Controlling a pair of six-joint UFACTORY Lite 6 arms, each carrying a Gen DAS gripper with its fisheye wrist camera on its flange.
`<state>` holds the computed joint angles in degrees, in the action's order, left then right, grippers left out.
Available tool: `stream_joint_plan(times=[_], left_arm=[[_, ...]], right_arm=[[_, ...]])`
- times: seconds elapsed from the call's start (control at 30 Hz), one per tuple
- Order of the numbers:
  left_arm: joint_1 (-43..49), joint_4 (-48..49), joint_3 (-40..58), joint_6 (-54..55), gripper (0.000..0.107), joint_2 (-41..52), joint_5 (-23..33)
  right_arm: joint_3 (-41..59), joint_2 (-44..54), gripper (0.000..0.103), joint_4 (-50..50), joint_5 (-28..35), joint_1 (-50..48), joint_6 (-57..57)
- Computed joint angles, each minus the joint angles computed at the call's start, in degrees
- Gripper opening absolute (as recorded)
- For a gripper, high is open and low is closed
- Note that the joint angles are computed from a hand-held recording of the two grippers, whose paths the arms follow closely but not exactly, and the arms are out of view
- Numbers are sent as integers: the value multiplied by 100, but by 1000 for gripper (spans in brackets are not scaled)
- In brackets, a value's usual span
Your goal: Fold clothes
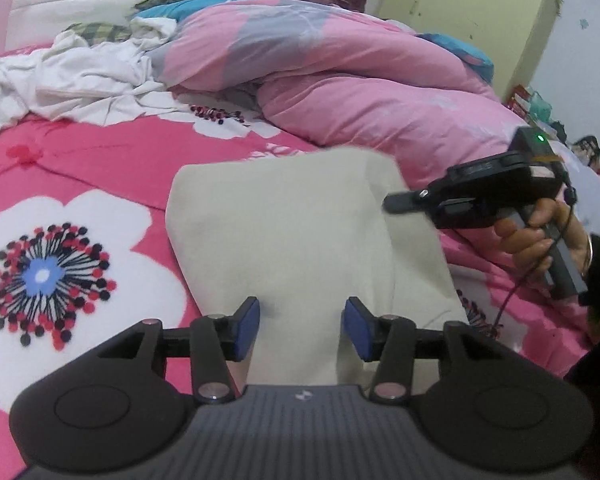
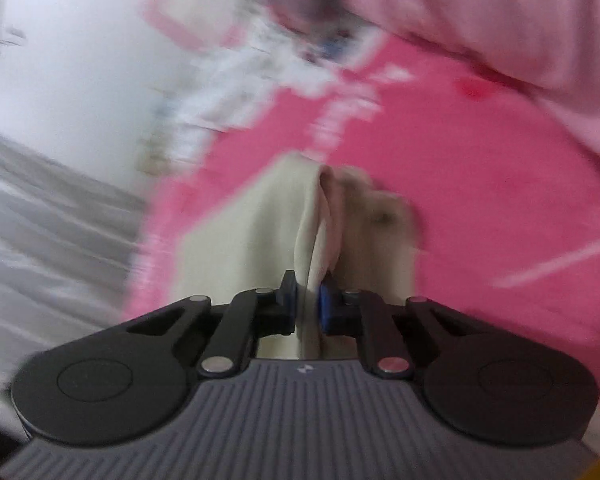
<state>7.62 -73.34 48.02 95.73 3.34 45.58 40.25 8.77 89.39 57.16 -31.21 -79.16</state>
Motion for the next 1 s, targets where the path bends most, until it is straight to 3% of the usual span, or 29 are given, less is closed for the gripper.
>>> stream_joint_plan(times=[0.17, 0.23, 0.37, 0.47, 0.57, 0.63, 0.73, 0.8, 0.87, 1.0], left_arm=[[-56, -116, -58, 88, 49, 11, -98], [-50, -142, -197, 153, 49, -188, -177], [190, 20, -389, 108, 50, -419, -123], [422, 140, -484, 15, 50, -463, -1], [565, 160, -533, 8, 51, -402, -7], [690, 212, -509, -4, 50, -378, 106], [865, 275, -540, 72, 50, -498, 251], [963, 259, -526, 78, 50, -504, 318], [996, 179, -394, 70, 50, -309, 341], [788, -346, -48, 285, 50, 246, 115]], right_arm=[[436, 1139, 17, 46, -200, -88, 451], [273, 690, 22, -101, -240, -173, 636], [-65, -1197, 23, -609, -1260, 62, 605], [24, -1824, 20, -825, -1859, 637, 247], [526, -1245, 18, -579, -2199, 1478, -365], [880, -619, 16, -616, -2843, 2149, -280], [1233, 40, 12, -1626, -4200, 3020, 394], [1131, -429, 13, -2780, -4583, 3385, 1345], [887, -1190, 17, -3193, -4048, 3470, 1469], [758, -2003, 15, -3299, -2257, 3360, 870]])
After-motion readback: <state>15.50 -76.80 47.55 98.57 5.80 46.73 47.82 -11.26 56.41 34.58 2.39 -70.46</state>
